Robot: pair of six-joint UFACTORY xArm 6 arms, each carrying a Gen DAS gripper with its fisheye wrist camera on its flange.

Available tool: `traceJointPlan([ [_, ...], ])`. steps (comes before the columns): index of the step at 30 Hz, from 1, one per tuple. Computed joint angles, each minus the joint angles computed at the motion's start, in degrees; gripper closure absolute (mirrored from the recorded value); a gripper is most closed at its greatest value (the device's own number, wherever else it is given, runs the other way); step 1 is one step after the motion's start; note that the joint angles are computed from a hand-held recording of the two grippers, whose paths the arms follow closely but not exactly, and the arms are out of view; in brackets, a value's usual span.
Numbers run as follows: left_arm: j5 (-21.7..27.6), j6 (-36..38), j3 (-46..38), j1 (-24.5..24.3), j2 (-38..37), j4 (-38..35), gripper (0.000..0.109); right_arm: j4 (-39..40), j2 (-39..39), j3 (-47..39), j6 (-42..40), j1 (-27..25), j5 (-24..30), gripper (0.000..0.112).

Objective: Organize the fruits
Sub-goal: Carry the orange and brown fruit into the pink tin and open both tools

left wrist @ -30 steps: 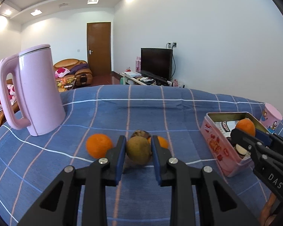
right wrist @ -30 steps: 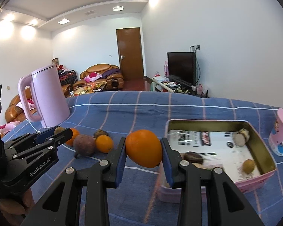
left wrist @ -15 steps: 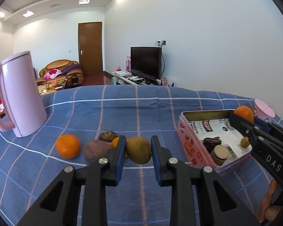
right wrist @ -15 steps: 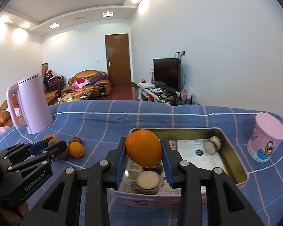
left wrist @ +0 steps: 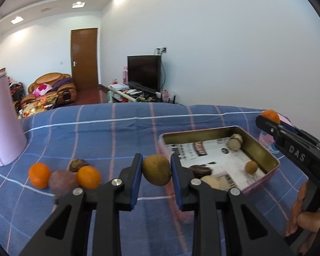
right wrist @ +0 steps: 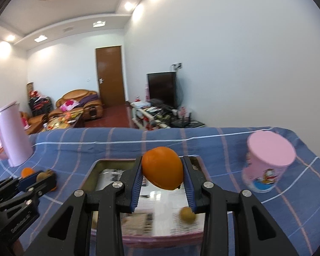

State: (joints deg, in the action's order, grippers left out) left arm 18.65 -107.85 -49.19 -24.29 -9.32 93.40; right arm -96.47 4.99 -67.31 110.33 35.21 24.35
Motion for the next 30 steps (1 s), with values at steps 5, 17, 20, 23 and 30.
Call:
traceJointPlan([
  [5,-1.2,0.1,-4.5,-1.7,3.8,-0.4,0.080,0.6,-1.2,1.3,0.8,-2.6,-0.1,0.075],
  [17,-2.3,10.2,-14.7,-6.1,14.6,-10.5,0.080,6.6,1.4,0.0,-3.5,-7.3,-9.0,0.075],
  [20,-2.0,15.3,-15.3,-6.2,15.8,-16.2,0.080,10.2,3.4,-1.4,-7.5,-7.8,-10.9,0.075],
  [23,-2.0,16.5,-15.4,-6.1,16.0,-18.3,0.080,14.9,5.2,-2.2,-11.4,-8.6,-14.3,0.075],
  [30,-1.2,20.4,-15.6,-6.5,16.6,-22.1,0.080,24.5,7.0,-2.5,-21.6,-8.0,-15.0,0.075],
])
